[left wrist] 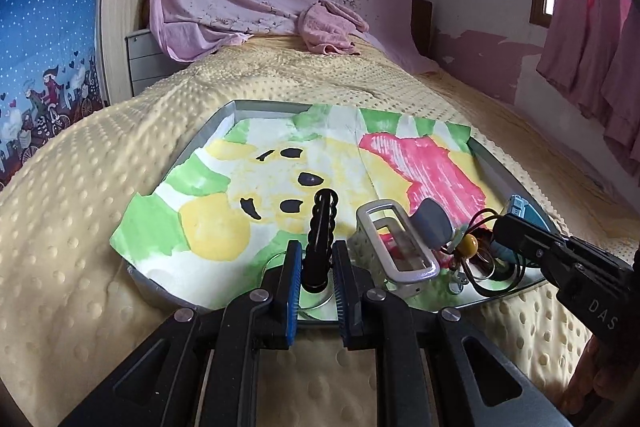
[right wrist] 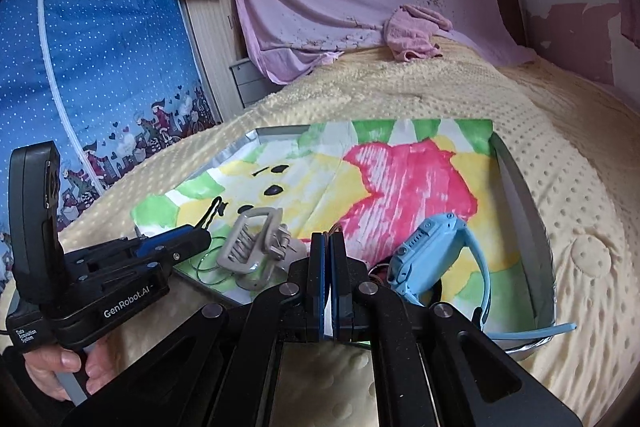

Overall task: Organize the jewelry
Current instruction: 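Carry the black hair clip and brown cord into the tray and release both, then withdraw both open tools from the tray toward the red bead bracelet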

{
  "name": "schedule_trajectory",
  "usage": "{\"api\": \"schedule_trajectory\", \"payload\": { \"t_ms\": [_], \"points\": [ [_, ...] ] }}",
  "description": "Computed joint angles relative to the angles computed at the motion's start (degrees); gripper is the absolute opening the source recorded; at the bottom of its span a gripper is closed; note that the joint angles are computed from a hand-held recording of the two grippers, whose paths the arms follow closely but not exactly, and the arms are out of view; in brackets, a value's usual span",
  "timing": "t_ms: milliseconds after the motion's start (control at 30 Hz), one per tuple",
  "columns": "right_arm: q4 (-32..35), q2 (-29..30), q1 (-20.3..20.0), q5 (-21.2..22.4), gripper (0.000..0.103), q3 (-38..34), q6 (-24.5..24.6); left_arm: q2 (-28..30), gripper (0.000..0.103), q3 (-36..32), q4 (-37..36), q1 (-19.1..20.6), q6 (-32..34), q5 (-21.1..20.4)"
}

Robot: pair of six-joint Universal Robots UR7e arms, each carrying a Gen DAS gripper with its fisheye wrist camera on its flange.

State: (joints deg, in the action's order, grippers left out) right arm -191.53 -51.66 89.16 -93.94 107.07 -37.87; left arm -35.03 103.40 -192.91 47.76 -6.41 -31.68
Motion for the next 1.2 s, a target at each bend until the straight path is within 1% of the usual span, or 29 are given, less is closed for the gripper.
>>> {"api": "schedule_trajectory", "payload": {
  "t_ms": [200,367,400,433,467,500,533,567,600,633,733,767,800,833,867,900,933,967,1033,1067,1133,1200],
  "points": [
    [0.90,0.33,-0.12,-2.19,0.003,-0.51,0.53,0.14,0.015,-0.65,2.11,-0.17,-0.19,0.31],
    [1.04,0.05,-0.30,-3.06,0.003,-0.13,0.62,0.10,0.016,-0.46,2.55,-0.55,-0.87,0.77],
    [0.70,-0.12,-0.35,-3.00,0.004,0.19,0.42,0.21,0.017,-0.58,2.15,-0.45,-0.76,0.53],
    [0.42,-0.29,-0.40,-3.03,0.005,0.48,0.23,0.20,0.021,-0.31,1.32,-0.52,-0.69,0.03],
    [-0.25,-0.46,-0.41,-3.35,0.007,0.95,0.03,0.18,0.030,-0.11,0.70,-0.59,-0.57,-0.17],
    [-0.72,-0.64,-0.47,-3.38,0.013,1.25,0.03,0.22,0.039,0.12,-0.10,-0.74,-0.40,-0.19],
    [-1.41,-0.94,-0.60,-3.18,0.025,1.81,0.00,0.36,0.058,0.37,-1.34,-1.00,0.04,0.10],
    [-2.75,-1.26,-0.76,-2.85,0.032,2.61,-0.10,0.90,0.066,0.63,-4.02,-1.51,1.27,0.92],
    [-3.67,-1.49,-0.86,-2.60,0.041,3.08,-0.21,1.06,0.066,0.93,-5.89,-1.72,2.36,1.14],
    [-5.04,-1.81,-0.97,-2.27,0.041,3.83,-0.46,1.26,0.066,1.33,-7.95,-2.08,3.53,1.16],
    [-8.19,-2.85,-1.30,-1.54,0.041,5.68,-0.68,1.03,0.067,2.50,-10.01,-2.76,3.27,1.80],
    [-9.63,-3.28,-1.50,-0.94,0.041,6.56,-0.63,0.85,0.070,3.01,-10.99,-2.93,3.30,1.71],
    [-10.56,-3.75,-1.70,-0.32,0.044,7.21,-0.50,0.68,0.074,3.57,-12.14,-3.11,3.41,1.57],
    [-11.95,-4.22,-2.00,0.45,0.050,8.08,-0.37,0.68,0.080,4.13,-13.76,-3.41,3.80,1.52],
    [-13.57,-4.69,-2.31,1.28,0.054,9.11,-0.25,0.88,0.084,4.85,-16.76,-3.92,4.88,1.56],
    [-14.89,-5.12,-2.54,1.95,0.059,9.98,-0.25,1.04,0.086,5.31,-18.94,-4.27,5.69,1.50],
    [-16.49,-5.61,-2.74,2.44,0.064,11.07,-0.44,1.12,0.091,5.89,-20.86,-4.67,6.32,1.44],
    [-17.72,-6.08,-2.98,2.99,0.067,11.97,-0.61,1.17,0.095,6.40,-22.52,-5.01,6.99,1.28],
    [-19.99,-6.66,-3.03,3.23,0.076,13.37,-0.79,1.51,0.097,7.22,-25.90,-5.75,8.65,1.42],
    [-21.15,-7.04,-3.12,3.48,0.077,14.16,-0.85,1.72,0.099,7.61,-27.48,-6.23,9.52,1.69],
    [-22.88,-7.99,-3.37,4.26,0.085,15.74,-0.75,2.23,0.103,8.29,-30.49,-7.22,11.50,2.49],
    [-25.22,-9.06,-3.66,5.15,0.091,17.70,-1.23,2.76,0.103,8.91,-33.43,-8.27,13.62,3.30]
  ]
}}
